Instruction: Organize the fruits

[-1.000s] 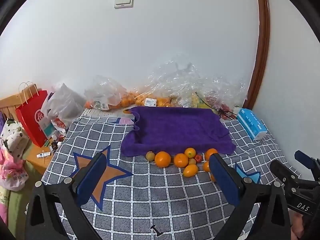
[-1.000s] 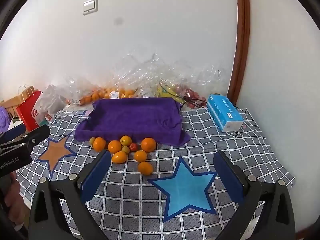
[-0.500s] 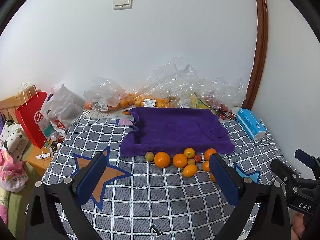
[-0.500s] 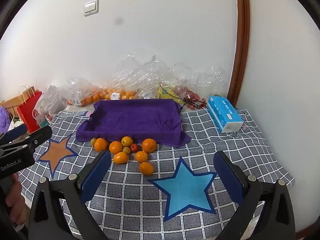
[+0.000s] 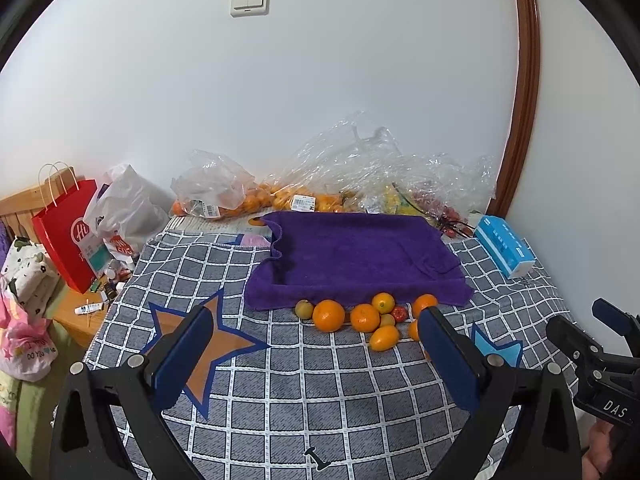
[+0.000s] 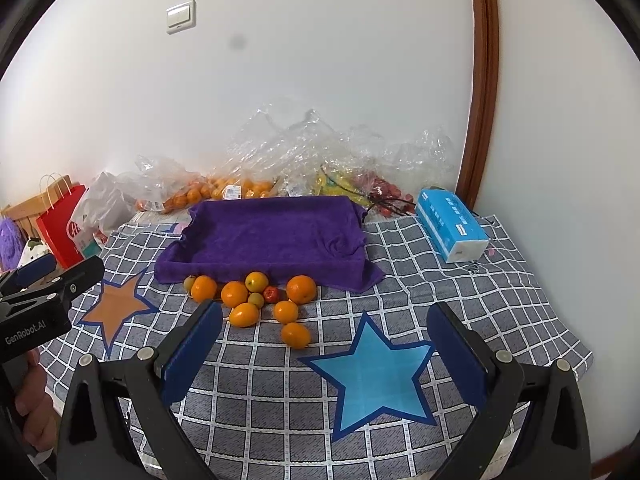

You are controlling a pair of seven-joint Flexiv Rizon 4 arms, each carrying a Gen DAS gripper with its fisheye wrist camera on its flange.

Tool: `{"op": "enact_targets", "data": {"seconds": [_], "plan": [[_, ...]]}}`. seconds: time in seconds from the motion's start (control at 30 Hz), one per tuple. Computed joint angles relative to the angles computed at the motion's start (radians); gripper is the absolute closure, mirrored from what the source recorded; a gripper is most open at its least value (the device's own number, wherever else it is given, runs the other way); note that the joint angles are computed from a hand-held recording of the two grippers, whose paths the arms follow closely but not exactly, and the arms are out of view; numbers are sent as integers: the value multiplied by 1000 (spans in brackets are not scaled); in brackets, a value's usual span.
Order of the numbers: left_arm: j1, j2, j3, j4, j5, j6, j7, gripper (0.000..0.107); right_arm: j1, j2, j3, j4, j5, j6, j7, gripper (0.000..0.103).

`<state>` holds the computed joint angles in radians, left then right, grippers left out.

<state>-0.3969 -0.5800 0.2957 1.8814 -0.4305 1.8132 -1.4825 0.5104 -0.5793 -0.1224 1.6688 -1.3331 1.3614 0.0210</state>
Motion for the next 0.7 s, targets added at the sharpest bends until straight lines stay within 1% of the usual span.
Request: {"op": "enact_targets", "data": {"seconds": [0.1, 0.17, 0.27, 0.6, 0.7], "plan": [[0, 1, -1, 0, 1, -1, -2, 4, 0, 0, -1, -1, 0, -1, -3, 2], [2, 1, -4, 1, 5, 0, -2, 4, 1, 3, -6, 2, -18, 6, 18, 2], [-15, -4, 15, 1, 1, 1, -1, 4, -6, 4, -2, 2, -28, 10, 29, 2], [-10, -5, 6, 3, -7, 9, 3, 4, -13, 4, 5, 3, -54, 8, 52, 2], [2, 0, -7, 8, -3, 7, 7, 4, -16, 4, 9, 2, -64, 5, 58, 2]]}}
